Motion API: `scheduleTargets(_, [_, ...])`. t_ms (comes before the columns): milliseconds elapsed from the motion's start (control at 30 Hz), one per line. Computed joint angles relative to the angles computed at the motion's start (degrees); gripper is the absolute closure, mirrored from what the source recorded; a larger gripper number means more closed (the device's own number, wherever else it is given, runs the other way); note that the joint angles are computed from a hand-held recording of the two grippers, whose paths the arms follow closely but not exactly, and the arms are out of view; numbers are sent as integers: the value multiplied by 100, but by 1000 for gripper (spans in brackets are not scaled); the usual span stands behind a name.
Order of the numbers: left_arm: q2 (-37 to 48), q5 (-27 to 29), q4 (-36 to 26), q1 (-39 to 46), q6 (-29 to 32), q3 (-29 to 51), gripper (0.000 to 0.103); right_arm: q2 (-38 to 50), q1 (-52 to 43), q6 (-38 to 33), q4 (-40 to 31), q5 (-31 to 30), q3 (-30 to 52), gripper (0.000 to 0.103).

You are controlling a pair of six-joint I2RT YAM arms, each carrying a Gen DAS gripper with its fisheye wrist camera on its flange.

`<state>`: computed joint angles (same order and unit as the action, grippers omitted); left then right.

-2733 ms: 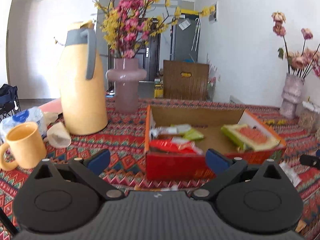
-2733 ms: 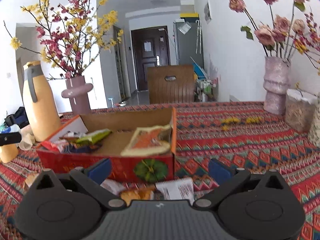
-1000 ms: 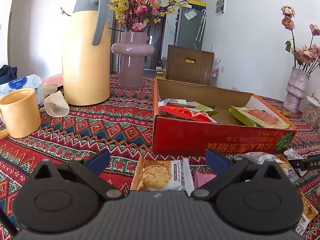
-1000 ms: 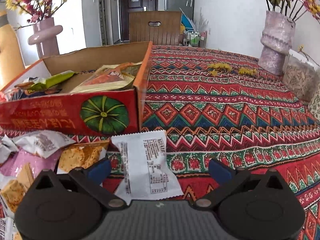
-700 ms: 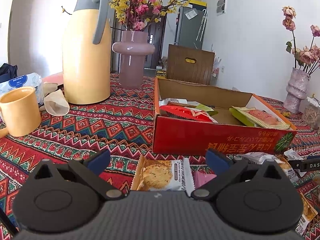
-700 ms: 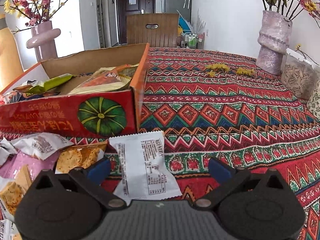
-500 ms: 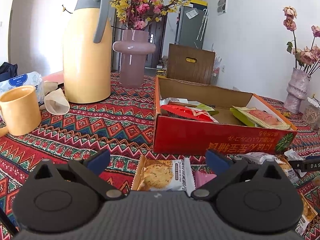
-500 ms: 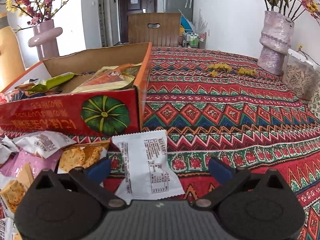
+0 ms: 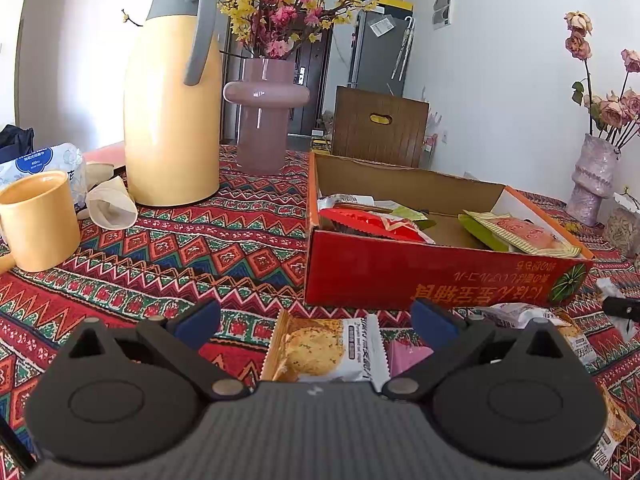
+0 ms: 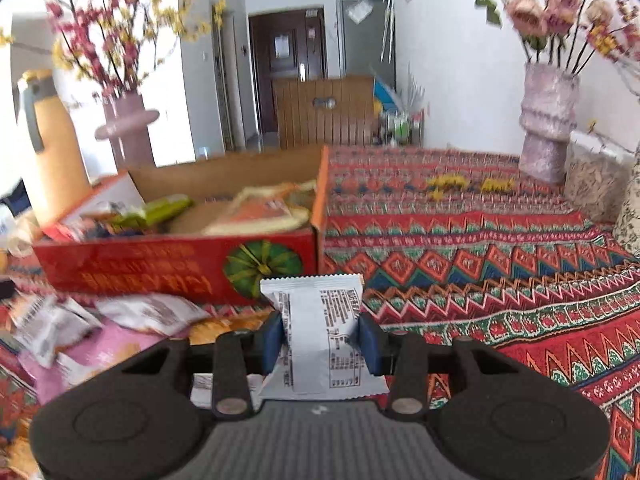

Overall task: Organize snacks
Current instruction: 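Grasp a white-wrapped biscuit packet with the right gripper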

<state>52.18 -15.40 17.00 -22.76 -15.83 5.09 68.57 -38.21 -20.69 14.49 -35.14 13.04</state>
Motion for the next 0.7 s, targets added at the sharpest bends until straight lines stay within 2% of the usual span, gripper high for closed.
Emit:
scheduleTargets(200, [1,-10,0,-7,-4,-1,0,-828,41,521,177,-435,-540,63])
scheduleTargets(300, [-1,-13,5,-13,2,-4,0,-613,207,657,848,-335,-787,63])
scheduleTargets(500, [78,-142,-24,-61,-73,31,0,-147,145,748,1279,-438,-802,63])
scheduleTargets(700, [-573,-68,-998,75,-71,256,0,-149,82,761,1419,-547,-893,63])
